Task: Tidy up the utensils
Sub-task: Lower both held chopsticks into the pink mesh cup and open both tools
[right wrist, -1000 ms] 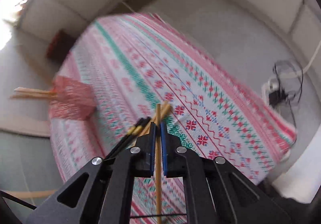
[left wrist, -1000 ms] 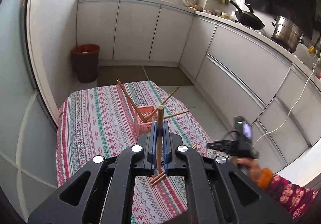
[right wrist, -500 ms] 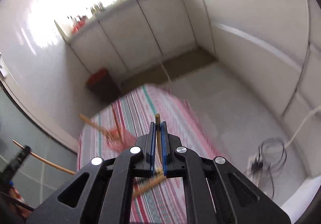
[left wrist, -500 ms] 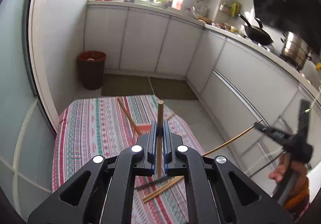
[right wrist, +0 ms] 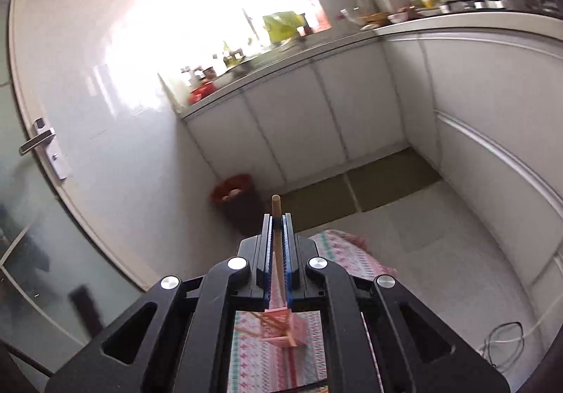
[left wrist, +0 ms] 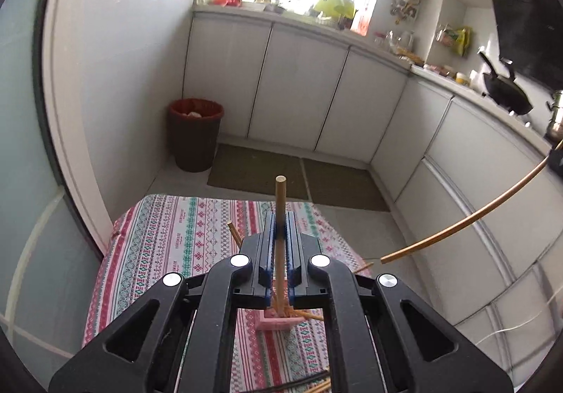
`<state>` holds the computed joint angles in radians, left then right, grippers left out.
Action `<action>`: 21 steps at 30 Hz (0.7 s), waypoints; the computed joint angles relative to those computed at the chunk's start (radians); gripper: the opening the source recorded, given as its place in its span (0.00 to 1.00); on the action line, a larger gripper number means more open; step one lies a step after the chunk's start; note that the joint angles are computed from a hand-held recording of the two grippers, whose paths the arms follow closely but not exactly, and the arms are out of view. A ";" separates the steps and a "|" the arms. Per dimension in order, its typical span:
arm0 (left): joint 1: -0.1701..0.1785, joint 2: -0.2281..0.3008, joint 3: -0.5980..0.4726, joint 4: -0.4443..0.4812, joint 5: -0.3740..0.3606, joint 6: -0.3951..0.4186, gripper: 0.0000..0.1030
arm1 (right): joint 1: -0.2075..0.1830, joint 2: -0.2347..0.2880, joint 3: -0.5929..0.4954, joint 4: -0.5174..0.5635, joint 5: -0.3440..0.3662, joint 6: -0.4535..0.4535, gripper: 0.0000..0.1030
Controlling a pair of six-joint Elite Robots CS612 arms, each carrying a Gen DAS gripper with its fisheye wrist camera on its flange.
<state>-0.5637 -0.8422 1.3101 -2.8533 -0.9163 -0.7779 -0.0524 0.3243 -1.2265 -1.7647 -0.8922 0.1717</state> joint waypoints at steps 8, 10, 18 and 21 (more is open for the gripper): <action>0.029 0.066 -0.064 0.061 -0.101 0.001 0.08 | 0.041 -0.017 0.048 0.022 0.006 -0.070 0.05; 0.033 0.057 -0.048 0.052 -0.114 -0.018 0.14 | 0.053 -0.016 0.058 0.033 -0.007 -0.087 0.05; 0.031 -0.001 0.027 -0.060 -0.046 -0.061 0.25 | 0.095 -0.007 0.090 0.082 -0.089 -0.157 0.05; 0.034 -0.008 0.039 -0.071 -0.043 -0.076 0.25 | 0.107 0.005 0.097 0.068 -0.117 -0.164 0.05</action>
